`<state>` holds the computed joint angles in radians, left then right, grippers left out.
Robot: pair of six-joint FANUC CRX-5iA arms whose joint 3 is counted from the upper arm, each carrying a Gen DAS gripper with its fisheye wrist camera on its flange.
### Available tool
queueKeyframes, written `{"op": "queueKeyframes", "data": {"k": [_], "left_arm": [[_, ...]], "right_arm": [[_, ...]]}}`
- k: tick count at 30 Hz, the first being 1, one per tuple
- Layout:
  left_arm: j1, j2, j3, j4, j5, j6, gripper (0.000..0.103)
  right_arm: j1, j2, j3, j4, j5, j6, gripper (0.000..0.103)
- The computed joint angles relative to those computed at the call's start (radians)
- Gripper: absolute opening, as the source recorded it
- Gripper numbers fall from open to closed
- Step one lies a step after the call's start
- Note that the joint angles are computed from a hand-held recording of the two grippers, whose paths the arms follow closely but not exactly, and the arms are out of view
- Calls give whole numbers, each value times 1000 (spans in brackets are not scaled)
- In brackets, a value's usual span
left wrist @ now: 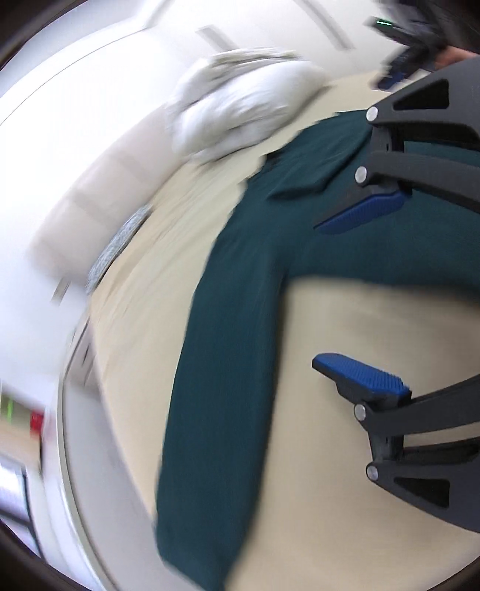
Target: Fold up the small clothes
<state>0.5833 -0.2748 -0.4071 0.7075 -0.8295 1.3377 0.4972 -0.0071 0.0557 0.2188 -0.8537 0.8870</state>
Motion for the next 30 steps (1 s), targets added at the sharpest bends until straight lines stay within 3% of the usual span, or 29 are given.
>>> {"op": "queueKeyframes", "data": {"k": [3, 7, 11, 15, 18, 19, 20, 22, 27, 30], "left_arm": [[154, -25, -77, 111, -39, 8, 75], [275, -7, -168, 296, -53, 10, 74], [313, 10, -215, 421, 4, 41, 75], [281, 33, -245, 538, 133, 102, 75], [270, 69, -198, 487, 186, 190, 73], [265, 81, -178, 465, 197, 208, 64], [263, 95, -161, 458, 191, 201, 35], [268, 131, -99, 394, 141, 205, 8], [192, 104, 38, 193, 128, 132, 9], [58, 124, 171, 23, 115, 86, 9]], "right_arm": [[48, -74, -58, -73, 18, -3, 51], [119, -125, -91, -141, 12, -24, 51], [190, -151, -118, -119, 5, -42, 51], [213, -158, -121, -118, 7, -76, 51], [227, -168, -137, -106, 6, -101, 51], [221, -178, -140, -121, -1, -91, 51], [221, -180, -144, -128, -1, -92, 51], [200, -174, -143, -155, 3, -73, 51], [173, -221, -198, -185, 26, -83, 51], [152, -249, -229, -206, 34, -95, 51]]}}
